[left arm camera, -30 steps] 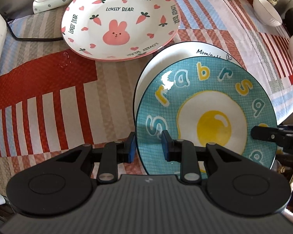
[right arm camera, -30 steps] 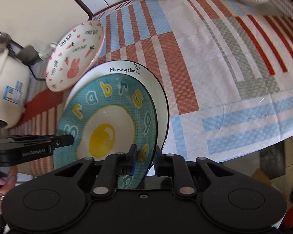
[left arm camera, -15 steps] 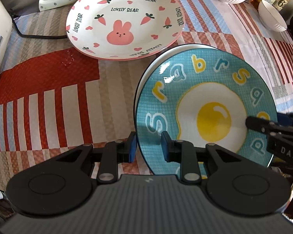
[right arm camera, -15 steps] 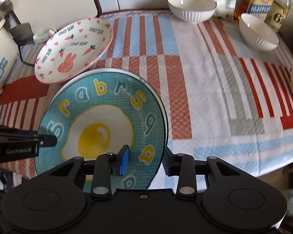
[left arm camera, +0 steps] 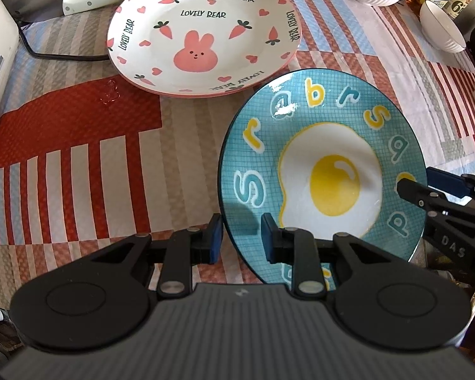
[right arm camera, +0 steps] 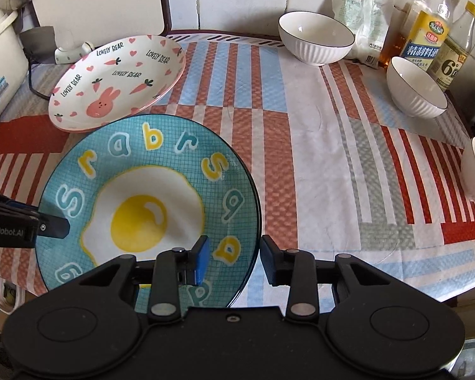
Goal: Organize plates and bowls
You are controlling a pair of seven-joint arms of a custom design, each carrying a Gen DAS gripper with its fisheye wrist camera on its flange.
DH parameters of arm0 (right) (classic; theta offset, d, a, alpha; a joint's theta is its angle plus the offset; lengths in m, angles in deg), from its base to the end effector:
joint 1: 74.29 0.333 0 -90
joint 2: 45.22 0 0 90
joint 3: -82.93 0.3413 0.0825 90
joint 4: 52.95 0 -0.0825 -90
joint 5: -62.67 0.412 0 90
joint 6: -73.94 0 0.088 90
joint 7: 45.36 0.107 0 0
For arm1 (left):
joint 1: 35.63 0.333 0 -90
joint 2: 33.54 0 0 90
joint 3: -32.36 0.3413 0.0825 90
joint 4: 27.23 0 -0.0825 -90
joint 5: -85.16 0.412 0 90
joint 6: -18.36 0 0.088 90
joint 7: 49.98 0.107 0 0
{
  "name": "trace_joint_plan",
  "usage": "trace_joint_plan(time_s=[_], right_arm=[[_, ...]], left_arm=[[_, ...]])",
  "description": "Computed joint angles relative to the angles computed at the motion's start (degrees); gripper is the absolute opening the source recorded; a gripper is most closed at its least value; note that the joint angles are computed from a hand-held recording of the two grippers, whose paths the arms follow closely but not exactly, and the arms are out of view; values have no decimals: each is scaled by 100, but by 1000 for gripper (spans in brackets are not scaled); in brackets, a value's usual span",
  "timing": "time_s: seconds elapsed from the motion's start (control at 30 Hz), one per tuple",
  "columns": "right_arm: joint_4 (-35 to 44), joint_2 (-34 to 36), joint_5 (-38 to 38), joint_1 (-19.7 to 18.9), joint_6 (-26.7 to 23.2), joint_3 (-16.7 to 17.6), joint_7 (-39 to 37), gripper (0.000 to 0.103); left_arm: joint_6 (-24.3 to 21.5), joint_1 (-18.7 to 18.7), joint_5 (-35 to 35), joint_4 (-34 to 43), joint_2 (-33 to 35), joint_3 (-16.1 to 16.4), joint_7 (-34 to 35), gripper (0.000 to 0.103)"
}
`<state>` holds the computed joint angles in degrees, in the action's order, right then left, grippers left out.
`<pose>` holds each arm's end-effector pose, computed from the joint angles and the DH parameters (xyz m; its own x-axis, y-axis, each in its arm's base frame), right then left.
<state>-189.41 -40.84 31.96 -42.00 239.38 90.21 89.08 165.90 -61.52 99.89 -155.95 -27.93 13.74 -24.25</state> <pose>0.4057 0.3736 0.3345 0.3951 -0.9186 -0.0107 -0.8176 -0.3464 -0.4599 0.4099 -0.4068 0.3543 0.1318 -0.9824 0.1321 -0.9592 -0.1601 -0.2330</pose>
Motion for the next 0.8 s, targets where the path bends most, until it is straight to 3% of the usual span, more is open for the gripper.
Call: trace_joint_plan(time_s=[0.2,0.33,0.8], right_arm=[[-192,-318,820,-139,-44,142,-586,40],[-280,-595,2422,-202,-277,307,-1985,40],[-234,-1518,3274,-167,-1051,608,-3204,48]], left_arm=[[-73,-7,-327,-135,-356,-72,367,28],[-129,-74,-493,-244,-722,-112,646,32],[-254,-251,-519,-626,-1913,-146,715,39]])
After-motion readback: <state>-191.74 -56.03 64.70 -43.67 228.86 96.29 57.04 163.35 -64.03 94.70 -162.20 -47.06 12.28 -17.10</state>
